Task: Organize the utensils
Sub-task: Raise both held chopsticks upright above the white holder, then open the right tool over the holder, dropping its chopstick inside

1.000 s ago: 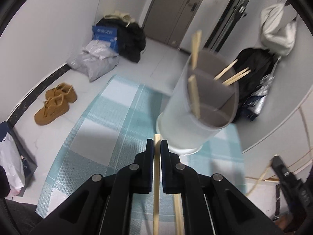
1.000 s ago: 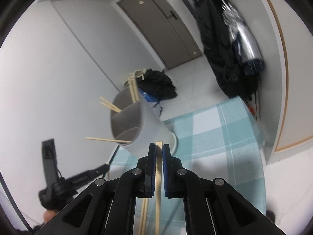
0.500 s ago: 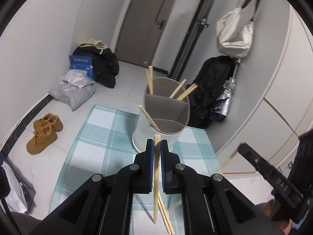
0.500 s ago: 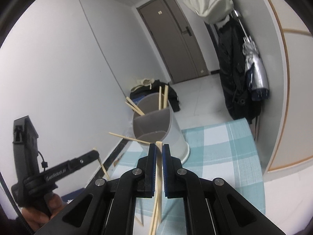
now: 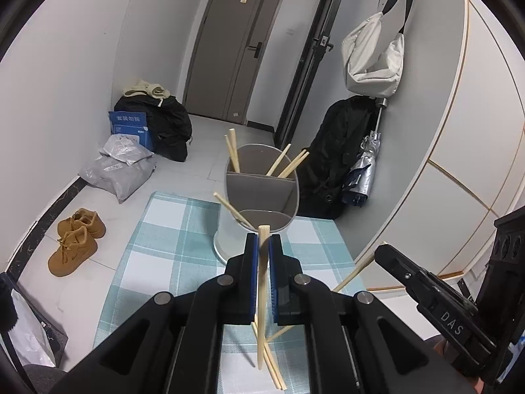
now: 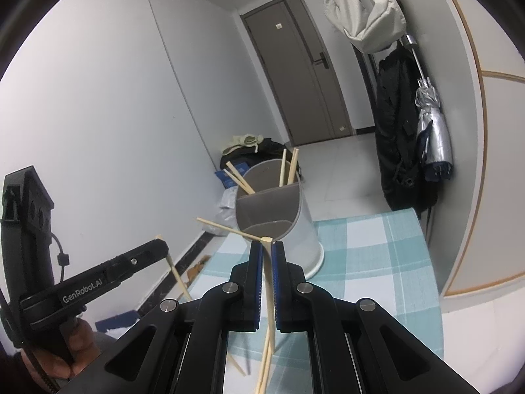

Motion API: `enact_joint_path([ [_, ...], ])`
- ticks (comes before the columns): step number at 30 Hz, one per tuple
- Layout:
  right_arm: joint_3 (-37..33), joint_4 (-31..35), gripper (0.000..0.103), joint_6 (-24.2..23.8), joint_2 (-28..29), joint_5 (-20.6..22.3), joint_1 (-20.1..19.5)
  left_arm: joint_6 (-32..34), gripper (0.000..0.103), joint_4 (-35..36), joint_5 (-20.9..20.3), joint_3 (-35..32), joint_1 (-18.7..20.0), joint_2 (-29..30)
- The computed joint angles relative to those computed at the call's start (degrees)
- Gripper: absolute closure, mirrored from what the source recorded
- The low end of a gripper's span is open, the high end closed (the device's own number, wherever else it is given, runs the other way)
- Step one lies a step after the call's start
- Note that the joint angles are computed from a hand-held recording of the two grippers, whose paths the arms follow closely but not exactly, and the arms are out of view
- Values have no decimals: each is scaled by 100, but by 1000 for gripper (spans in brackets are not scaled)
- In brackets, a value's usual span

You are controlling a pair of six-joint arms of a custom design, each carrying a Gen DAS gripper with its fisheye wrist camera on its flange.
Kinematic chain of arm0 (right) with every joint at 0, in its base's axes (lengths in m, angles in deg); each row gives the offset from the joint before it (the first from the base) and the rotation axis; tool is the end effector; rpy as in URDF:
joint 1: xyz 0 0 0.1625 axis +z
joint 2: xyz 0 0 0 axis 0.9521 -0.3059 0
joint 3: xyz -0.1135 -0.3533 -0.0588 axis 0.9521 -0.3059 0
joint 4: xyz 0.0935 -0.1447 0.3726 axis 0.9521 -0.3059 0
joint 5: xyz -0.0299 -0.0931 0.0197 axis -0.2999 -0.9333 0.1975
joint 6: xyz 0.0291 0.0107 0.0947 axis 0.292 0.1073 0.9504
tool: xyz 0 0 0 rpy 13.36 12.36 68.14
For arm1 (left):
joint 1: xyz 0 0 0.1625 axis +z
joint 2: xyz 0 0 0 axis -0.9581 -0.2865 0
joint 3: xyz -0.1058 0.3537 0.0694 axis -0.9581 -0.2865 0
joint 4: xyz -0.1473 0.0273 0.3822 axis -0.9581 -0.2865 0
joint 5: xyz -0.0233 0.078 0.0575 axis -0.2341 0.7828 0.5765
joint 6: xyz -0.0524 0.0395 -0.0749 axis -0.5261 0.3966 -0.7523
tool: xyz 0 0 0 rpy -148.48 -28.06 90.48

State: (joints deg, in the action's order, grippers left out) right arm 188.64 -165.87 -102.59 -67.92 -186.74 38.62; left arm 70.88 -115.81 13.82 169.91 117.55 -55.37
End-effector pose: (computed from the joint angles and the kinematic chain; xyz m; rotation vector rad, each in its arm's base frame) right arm 0.3013 -0.5179 0.2320 0.5674 -2.4453 1.3591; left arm -0.2953 -0.5563 0.2800 0.6672 2.5206 -1.1363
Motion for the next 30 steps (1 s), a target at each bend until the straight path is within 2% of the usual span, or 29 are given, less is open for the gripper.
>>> enact_joint_path([
  [7, 7, -123, 98, -39, -54, 89, 51, 31, 101, 37, -77, -221, -83, 55],
  [9, -31, -74, 103, -30, -88, 138, 71, 84, 101, 87, -101, -373, -113, 107],
  [14, -233, 33, 103, -75, -114, 219, 134, 253, 101, 159, -69, -810, -177, 305],
  [16, -410, 171, 103, -152, -37, 88, 164, 309, 101, 171, -92, -938, -158, 376],
  [21, -501, 528, 103, 188, -48, 175, -74, 306, 101, 273, -28, -1037, -128, 456],
  [26, -612, 1333, 100, 817, -105, -20, -461, 257, 101, 498, -24, -972, -116, 419],
  [28, -776, 1934, 99, 1104, -59, -150, -652, 223, 101, 558, -38, -913, -101, 383],
  [30, -914, 2446, 98, 1267, 15, -71, -831, 99, 101, 653, -38, -863, -67, 340],
])
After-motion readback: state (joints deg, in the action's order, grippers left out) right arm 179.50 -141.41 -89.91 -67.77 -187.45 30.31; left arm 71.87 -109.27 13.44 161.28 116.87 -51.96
